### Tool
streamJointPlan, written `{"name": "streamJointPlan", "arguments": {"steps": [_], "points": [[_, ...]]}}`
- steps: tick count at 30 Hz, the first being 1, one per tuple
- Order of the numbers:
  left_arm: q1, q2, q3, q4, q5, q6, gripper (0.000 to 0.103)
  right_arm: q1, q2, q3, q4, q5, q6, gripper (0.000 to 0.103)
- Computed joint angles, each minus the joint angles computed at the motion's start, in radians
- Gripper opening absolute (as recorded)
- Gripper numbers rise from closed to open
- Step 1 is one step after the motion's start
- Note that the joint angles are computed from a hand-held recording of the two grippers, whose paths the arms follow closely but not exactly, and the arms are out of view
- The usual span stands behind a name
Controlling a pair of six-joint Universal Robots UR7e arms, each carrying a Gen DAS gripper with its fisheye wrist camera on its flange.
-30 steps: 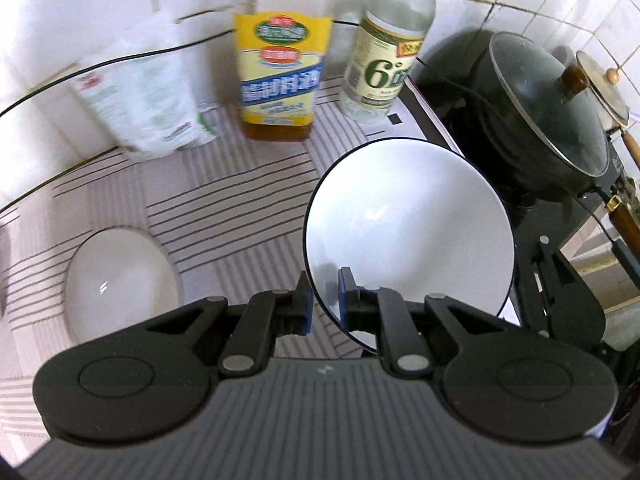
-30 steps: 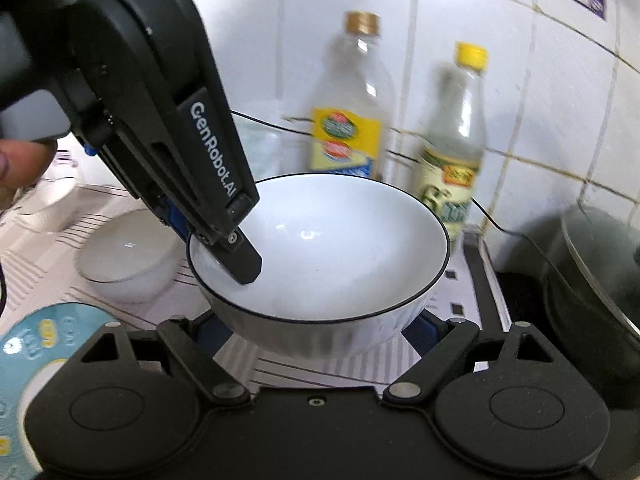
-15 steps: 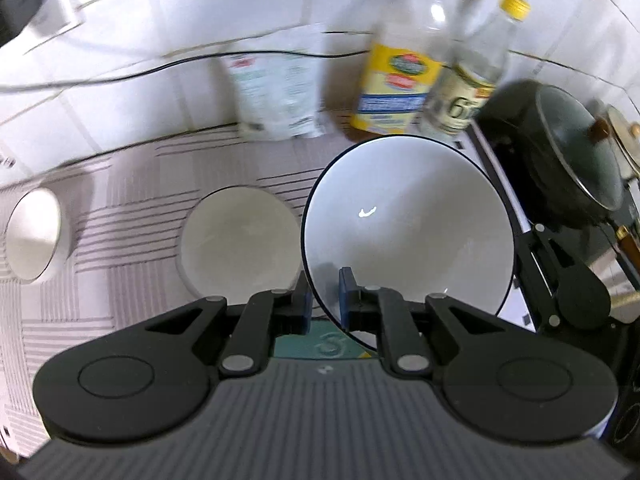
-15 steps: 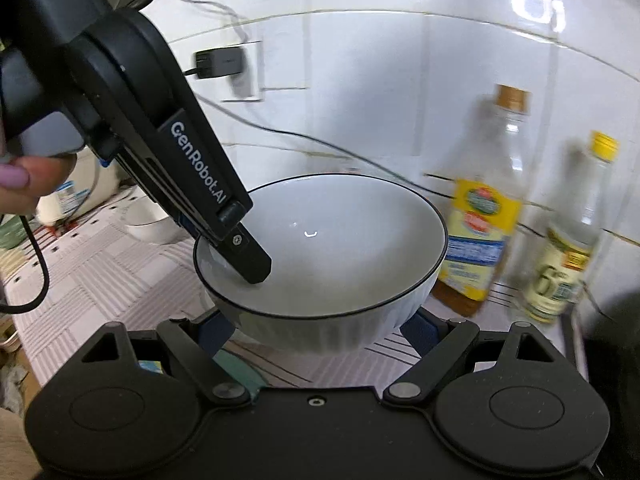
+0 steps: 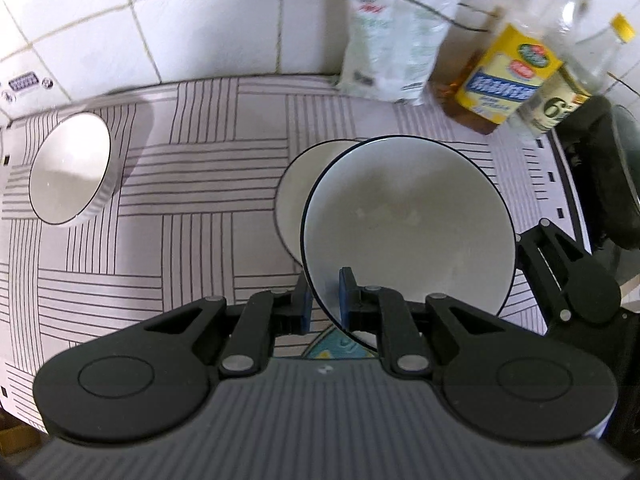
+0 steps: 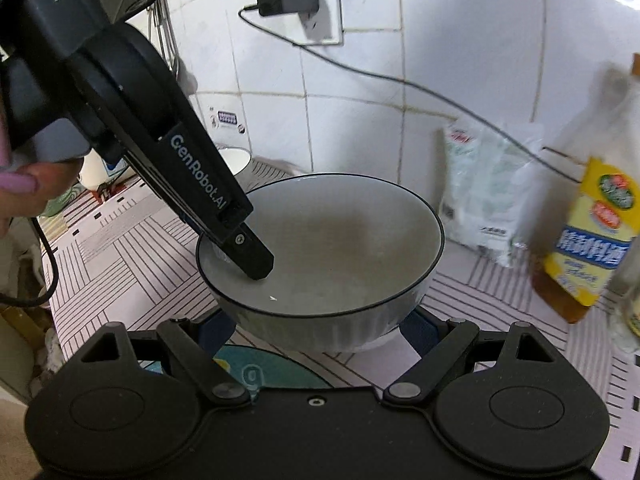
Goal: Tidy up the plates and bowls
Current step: 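Carry the second bowl over the stack and lower it into the first bowl, then open both grippers, move to the third white bowl and grasp its rim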
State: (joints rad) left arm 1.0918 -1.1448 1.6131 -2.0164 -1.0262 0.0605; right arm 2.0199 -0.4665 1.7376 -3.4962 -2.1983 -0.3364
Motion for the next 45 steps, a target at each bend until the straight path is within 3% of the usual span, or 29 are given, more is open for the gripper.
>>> {"name": "streamJointPlan", "arguments": {"steps": [8, 16, 20, 29, 33, 39, 45], "points": [[0.032, 0.07, -0.081, 0.061, 0.033, -0.009, 0.013, -0.003, 0.037, -0.088, 0.125, -0.056, 0.033, 0.091], [0.042, 0.128, -0.147, 0.128, 0.036, -0.029, 0.014, -0.007, 0.029, -0.126, 0.255, -0.106, 0.118, 0.091], [0.038, 0.147, -0.151, 0.133, 0.061, -0.043, 0.018, -0.001, 0.045, -0.151, 0.292, -0.158, 0.088, 0.091], [0.031, 0.14, -0.118, 0.086, 0.085, -0.058, 0.019, 0.0, 0.042, -0.153, 0.301, -0.174, 0.089, 0.091], [0.029, 0.128, -0.091, 0.045, 0.09, -0.066, 0.019, 0.008, 0.027, -0.142, 0.332, -0.187, 0.149, 0.091], [0.022, 0.082, -0.055, 0.001, 0.047, -0.064, 0.019, 0.015, -0.029, -0.06, 0.283, -0.116, 0.252, 0.091], [0.02, -0.002, -0.009, -0.044, -0.014, 0.014, 0.019, 0.053, -0.039, -0.031, 0.215, -0.123, 0.297, 0.09]]}}
